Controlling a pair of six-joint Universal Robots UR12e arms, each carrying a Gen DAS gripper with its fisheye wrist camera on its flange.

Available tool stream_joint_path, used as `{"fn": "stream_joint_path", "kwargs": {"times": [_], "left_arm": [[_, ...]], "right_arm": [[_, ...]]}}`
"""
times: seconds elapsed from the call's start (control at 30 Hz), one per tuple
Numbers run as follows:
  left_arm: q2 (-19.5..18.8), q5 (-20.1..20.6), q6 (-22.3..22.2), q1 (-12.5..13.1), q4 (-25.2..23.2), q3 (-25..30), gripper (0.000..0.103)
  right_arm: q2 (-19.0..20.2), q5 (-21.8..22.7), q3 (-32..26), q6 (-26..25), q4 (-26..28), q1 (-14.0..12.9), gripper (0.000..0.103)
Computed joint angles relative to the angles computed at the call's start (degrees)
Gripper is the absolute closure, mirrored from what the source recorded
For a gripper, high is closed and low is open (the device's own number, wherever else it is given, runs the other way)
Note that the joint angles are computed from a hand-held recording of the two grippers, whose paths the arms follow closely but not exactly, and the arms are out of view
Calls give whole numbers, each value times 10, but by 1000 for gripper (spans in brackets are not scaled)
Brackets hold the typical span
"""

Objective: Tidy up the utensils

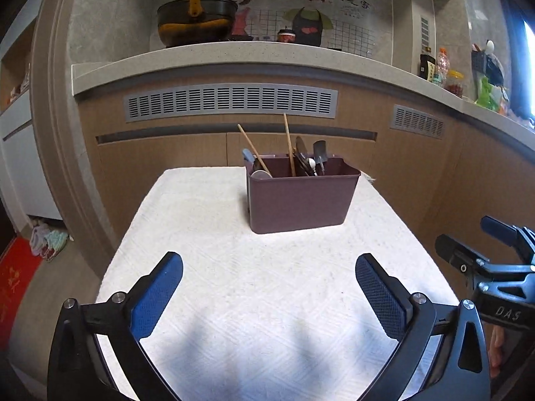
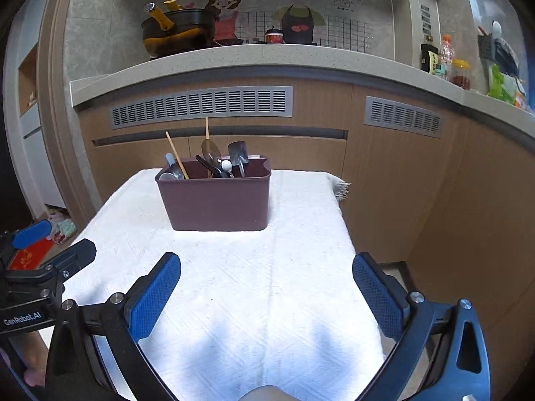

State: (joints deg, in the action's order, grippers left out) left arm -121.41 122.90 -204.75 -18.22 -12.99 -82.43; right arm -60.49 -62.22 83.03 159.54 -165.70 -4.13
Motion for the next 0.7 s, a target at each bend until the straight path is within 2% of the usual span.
{"fn": "stream_joint_path", "kwargs": {"times": [0.7], "left_arm": [[2, 10, 4, -5, -3, 3, 1]], "right_arm": [[-8, 11, 10, 0, -2, -7, 1]]}}
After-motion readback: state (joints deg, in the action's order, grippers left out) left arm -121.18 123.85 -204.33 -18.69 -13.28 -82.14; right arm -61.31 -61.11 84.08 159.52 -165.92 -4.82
